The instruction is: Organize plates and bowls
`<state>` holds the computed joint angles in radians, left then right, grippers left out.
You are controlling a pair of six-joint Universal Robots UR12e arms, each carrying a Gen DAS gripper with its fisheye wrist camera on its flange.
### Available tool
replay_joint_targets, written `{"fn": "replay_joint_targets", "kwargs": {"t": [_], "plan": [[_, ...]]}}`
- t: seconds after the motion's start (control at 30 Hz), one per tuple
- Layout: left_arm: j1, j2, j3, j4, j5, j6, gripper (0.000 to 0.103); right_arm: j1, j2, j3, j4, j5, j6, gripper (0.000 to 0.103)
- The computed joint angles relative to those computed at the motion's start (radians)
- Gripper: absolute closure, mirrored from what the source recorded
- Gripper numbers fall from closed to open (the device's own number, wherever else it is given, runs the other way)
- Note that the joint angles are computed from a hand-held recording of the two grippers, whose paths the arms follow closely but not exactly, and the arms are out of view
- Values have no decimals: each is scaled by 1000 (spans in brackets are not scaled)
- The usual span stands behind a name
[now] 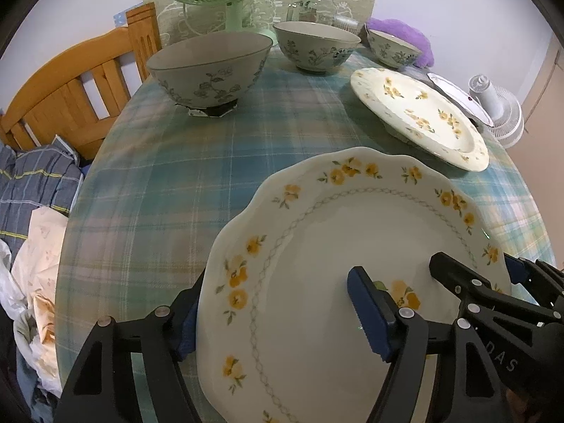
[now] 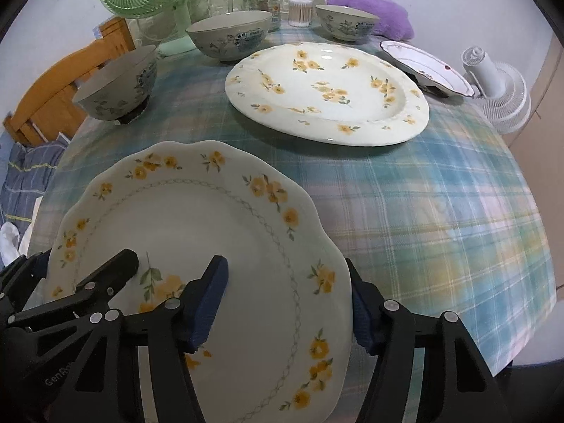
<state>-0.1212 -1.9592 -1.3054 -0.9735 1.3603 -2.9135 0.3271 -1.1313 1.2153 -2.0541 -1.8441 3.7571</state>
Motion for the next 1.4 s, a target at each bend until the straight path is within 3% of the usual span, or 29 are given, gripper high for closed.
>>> {"fn": "replay_joint_targets", "kwargs": {"t": [0.43, 0.87, 1.4], "plan": [[-10, -9, 74, -74, -26, -10, 29, -4, -2, -69, 106, -45, 13, 36], [-75, -23, 106, 14, 30, -87, 29, -53, -61, 2, 0, -39, -61, 36], [-184, -67, 173, -4, 103, -184, 29, -164, -162, 140, -75, 25, -181, 36]]}}
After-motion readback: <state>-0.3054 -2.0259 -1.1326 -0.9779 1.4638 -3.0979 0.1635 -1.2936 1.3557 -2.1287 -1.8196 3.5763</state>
